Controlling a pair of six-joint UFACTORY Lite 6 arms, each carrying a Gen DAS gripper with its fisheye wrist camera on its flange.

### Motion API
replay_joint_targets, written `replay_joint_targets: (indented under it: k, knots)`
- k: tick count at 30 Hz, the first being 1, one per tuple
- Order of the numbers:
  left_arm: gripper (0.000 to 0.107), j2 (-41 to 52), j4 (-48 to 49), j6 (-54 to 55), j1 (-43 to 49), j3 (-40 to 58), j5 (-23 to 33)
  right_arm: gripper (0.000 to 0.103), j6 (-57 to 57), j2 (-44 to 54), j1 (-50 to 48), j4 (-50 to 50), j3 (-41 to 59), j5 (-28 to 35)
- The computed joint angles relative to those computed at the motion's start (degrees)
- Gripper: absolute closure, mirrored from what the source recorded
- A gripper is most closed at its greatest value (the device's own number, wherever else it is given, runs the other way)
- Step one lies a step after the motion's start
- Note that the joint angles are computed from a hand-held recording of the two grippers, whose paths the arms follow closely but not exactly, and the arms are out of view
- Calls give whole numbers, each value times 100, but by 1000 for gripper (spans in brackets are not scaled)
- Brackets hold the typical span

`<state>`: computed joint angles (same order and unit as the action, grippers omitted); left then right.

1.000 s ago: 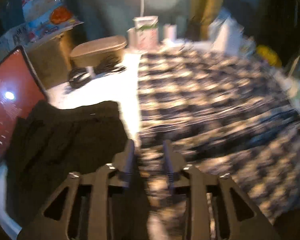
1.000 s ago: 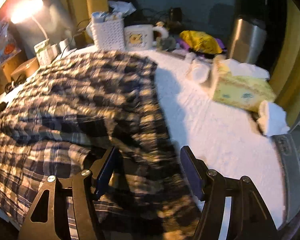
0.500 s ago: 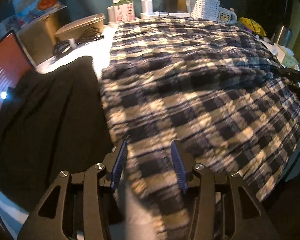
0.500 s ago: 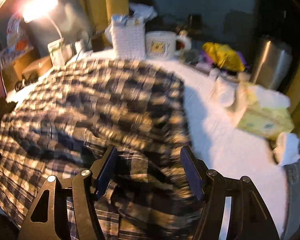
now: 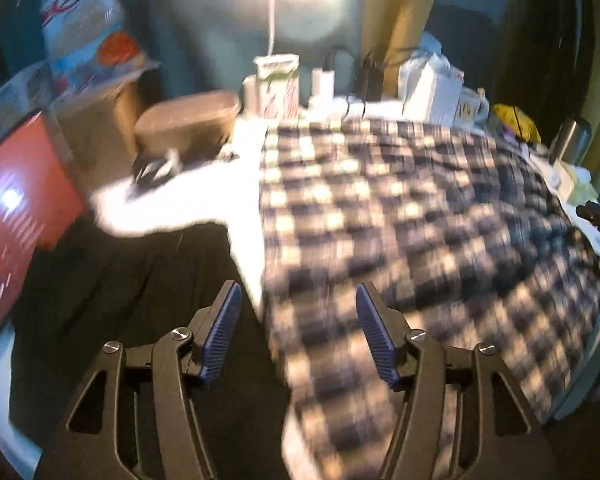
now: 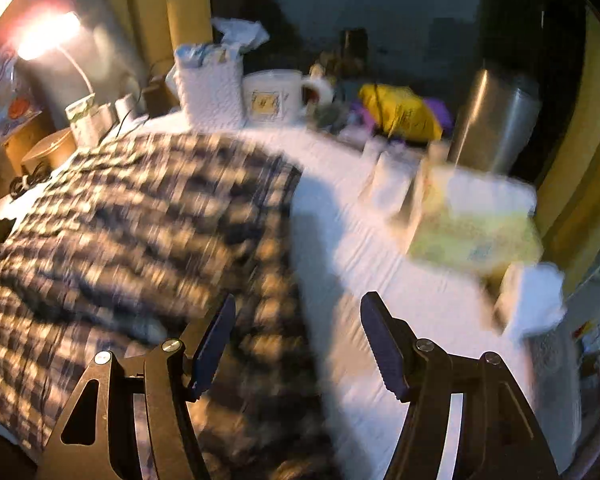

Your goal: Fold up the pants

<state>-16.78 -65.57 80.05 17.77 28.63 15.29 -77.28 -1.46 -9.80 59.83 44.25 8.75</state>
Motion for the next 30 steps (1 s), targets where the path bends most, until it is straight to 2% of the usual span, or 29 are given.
replay_joint_targets:
  k: [3,4,7,12,14,17,19,20,21,26,30]
  knots:
    - [46,1314,-1502,1265,-445,961,-229,36,-43,545,128,19,813,6]
    - [46,1783,-1734,1424,-531,1339,-238,36,70,919,187,-91,1301,69]
    - [46,2625,-1615,1151,-715,2090,-303,36,1123,1923,366,-1005,2500,123]
    - [46,3546,-2000,1350,-752,2864,-192,36,3393,3960,530,-3110,4975,891]
    - [46,3864,-1974,1212,-762,3127,-183,36,4059,4651,557,-3690,5834,1321]
    - [46,4318,-1390,520,-808,3507,-325,36,4344,5515,638,-3946,6854,1858]
    - [46,4543,-730,-167,-853,3697,-433,43,4534,5707,736,-4225,6999,1841]
    - [46,4623,-723,-151,-864,3738,-454,61,4554,5644,799,-4353,6848,1578]
    - [46,4642,-931,105,-902,3724,-548,71,4467,5684,825,-4328,6905,1556]
    - [46,4759,-658,-92,-952,3850,-722,75,5695,6130,962,-5773,7720,1467]
    - [46,4921,-23,-780,-973,4063,-820,75,5878,7017,871,-5916,9334,2107]
